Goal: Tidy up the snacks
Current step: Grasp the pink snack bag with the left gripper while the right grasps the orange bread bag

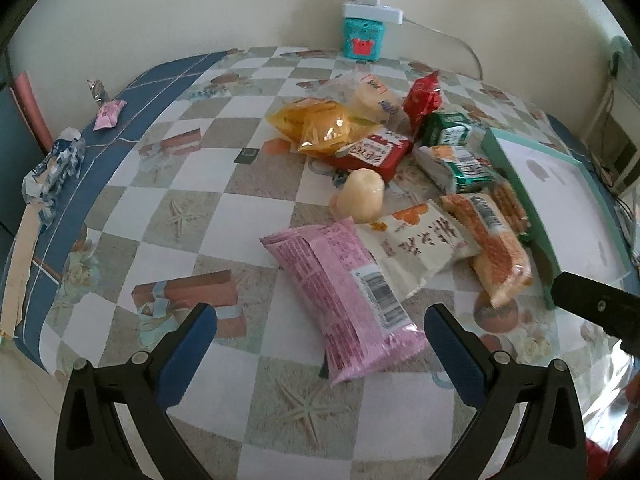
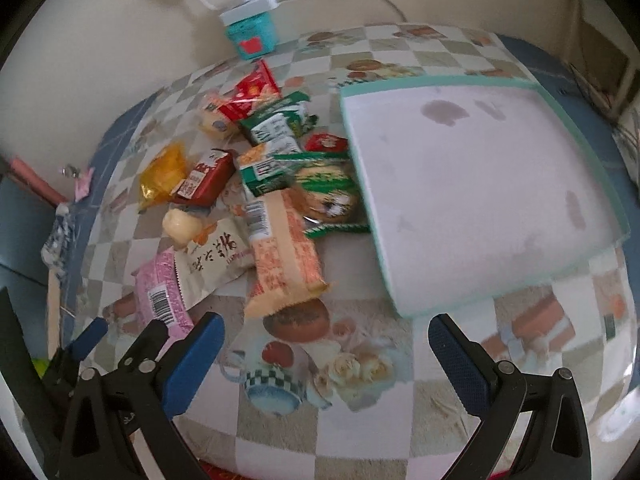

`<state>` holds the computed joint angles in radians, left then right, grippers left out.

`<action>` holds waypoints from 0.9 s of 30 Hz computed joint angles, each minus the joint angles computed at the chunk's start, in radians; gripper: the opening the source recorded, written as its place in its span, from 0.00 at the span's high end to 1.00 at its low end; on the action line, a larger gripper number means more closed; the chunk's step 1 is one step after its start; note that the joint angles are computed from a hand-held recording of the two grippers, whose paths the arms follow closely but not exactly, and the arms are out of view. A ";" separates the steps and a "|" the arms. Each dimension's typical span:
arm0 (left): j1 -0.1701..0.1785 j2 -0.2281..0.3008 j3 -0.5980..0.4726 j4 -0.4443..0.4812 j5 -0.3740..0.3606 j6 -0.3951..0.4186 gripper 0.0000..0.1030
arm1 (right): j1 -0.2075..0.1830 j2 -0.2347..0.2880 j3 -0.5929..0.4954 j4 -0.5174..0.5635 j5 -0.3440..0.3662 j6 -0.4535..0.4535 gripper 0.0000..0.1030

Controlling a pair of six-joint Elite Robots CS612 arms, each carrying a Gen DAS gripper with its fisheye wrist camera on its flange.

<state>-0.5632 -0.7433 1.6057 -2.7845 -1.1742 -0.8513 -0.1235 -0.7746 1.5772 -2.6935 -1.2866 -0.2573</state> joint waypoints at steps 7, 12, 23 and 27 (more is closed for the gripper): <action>0.019 0.016 -0.025 0.006 -0.031 -0.022 0.00 | 0.035 0.037 -0.044 -0.051 -0.042 -0.058 0.00; 0.023 0.025 -0.038 0.005 -0.044 0.002 0.13 | 0.048 0.055 -0.070 -0.045 -0.039 -0.083 0.14; 0.032 0.034 -0.042 -0.012 -0.066 0.021 0.28 | 0.065 0.091 -0.121 0.028 -0.072 -0.086 0.47; 0.040 0.038 -0.039 -0.036 -0.099 0.023 0.43 | 0.067 0.102 -0.134 0.044 -0.083 -0.079 0.54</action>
